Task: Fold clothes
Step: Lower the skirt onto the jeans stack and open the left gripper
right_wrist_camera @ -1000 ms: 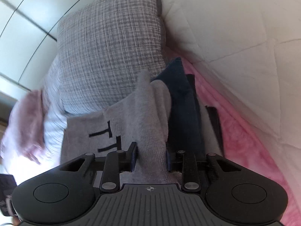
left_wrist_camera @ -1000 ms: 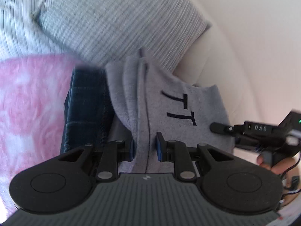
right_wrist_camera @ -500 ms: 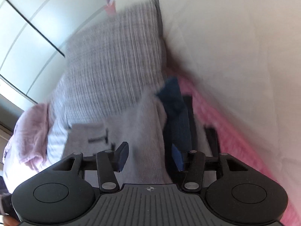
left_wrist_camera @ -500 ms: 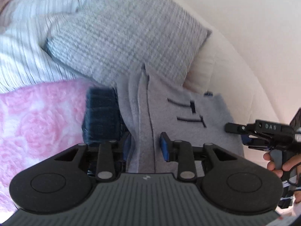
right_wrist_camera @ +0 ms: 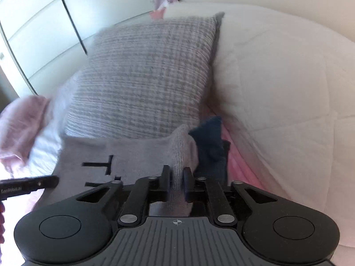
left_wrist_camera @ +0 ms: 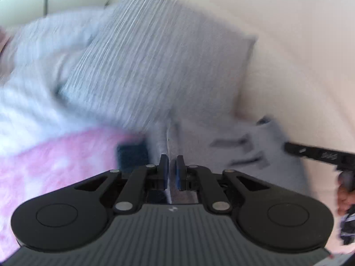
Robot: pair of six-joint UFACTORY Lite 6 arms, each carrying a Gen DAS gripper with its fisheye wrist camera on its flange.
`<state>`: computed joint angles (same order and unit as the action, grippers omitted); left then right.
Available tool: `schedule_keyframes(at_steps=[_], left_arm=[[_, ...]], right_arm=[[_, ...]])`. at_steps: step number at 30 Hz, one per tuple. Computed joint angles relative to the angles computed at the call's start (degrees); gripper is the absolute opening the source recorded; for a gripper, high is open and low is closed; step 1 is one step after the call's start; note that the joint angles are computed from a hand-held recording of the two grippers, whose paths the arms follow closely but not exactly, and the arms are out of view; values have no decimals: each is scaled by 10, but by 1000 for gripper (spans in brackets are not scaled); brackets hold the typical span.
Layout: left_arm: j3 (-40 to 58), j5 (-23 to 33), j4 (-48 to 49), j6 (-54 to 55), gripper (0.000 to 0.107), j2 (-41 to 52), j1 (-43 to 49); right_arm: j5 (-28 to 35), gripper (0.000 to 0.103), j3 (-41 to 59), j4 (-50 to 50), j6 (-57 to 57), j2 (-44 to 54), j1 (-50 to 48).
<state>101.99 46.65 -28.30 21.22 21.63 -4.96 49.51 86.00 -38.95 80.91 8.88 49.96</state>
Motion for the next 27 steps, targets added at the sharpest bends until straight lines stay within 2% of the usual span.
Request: schedule_keyframes(at_steps=[1, 4, 5, 7, 9, 12, 16, 20, 23, 26, 27], left_arm=[[-16, -9, 4, -6, 9, -6, 0], [-18, -16, 37, -43, 12, -31, -6], [-21, -16, 55, -65, 10, -46, -9], [-59, -25, 21, -45, 11, -97, 1], [-99, -5, -29, -1, 11, -151, 12], [-165, 26, -47, 46, 12, -214, 0], [-238, -25, 62, -18, 13, -220, -57], [-211, -23, 113, -61, 11, -182, -73], [-178, 21, 161, -110, 12, -198, -95], [-157, 70, 183, -141, 35, -233, -96], [-149, 89, 175, -138, 36, -249, -89]], right_arm=[[38, 41, 30, -5, 2, 11, 10], [111, 42, 55, -52, 21, -7, 71], [130, 42, 60, -60, 24, -14, 95], [173, 42, 71, -70, 37, -22, 150], [210, 42, 101, -68, 42, 4, 198], [211, 42, 119, -37, 35, 48, 222], [209, 42, 120, -7, 21, 96, 211], [247, 43, 196, 25, -19, 122, 200], [248, 43, 155, 18, 48, 60, 231], [294, 50, 175, -2, 122, 40, 295], [322, 54, 203, -9, 136, 47, 318]])
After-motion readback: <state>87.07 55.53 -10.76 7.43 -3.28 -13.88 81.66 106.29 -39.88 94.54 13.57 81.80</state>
